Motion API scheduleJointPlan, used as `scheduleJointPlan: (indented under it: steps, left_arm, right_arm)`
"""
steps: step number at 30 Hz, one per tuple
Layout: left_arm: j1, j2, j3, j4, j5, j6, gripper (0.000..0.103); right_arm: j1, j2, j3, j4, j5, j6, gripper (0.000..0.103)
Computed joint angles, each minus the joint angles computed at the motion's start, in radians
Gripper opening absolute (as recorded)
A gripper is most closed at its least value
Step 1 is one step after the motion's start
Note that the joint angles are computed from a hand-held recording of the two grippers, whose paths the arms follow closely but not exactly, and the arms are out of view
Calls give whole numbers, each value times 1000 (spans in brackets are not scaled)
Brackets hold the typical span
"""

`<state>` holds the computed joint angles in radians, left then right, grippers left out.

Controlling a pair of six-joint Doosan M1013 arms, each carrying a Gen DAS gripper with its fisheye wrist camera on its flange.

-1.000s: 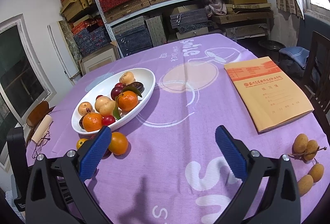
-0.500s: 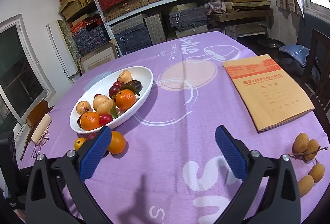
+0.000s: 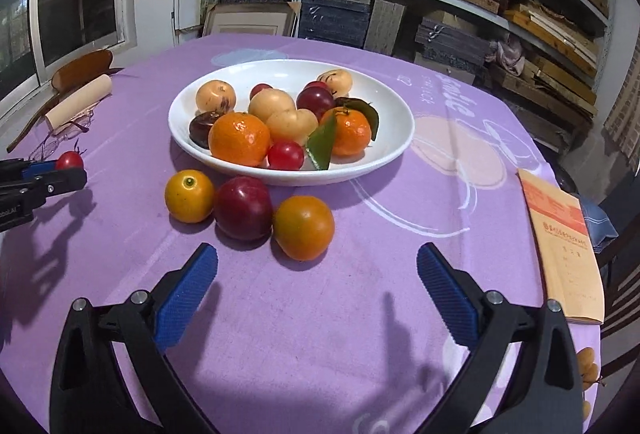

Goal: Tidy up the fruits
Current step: 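Hold the red tomato in the left gripper while the right gripper grasps an orange fruit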

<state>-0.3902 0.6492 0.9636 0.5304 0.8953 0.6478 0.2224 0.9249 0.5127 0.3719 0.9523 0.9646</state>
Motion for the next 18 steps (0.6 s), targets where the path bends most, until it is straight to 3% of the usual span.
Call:
scheduleJointPlan:
  steps: [1,3,5,10,14,18]
  left_arm:
    - [1,0,0,-11,-4,12,30]
    - [1,3,-5,-26,-4,30,30]
    - [2,6,-10,-39,-6,38,30]
    - [4,5,-8,-59,-14,60,30]
    - [2,7,-11,-53,-14,64,30]
    - [1,8,-13,-48,-11,58,30]
  right_arm:
    - [-3,21,-40,1,36,16,96]
    - [-11,68,-133,13,116,56,84]
    - [-19,105,-205,18,166,103,81]
    - [-26,157,-308,14,219,154,81]
    - [-16,149,-294,19,206,120,81]
    - [-4,202,-403,-19,260,136,81]
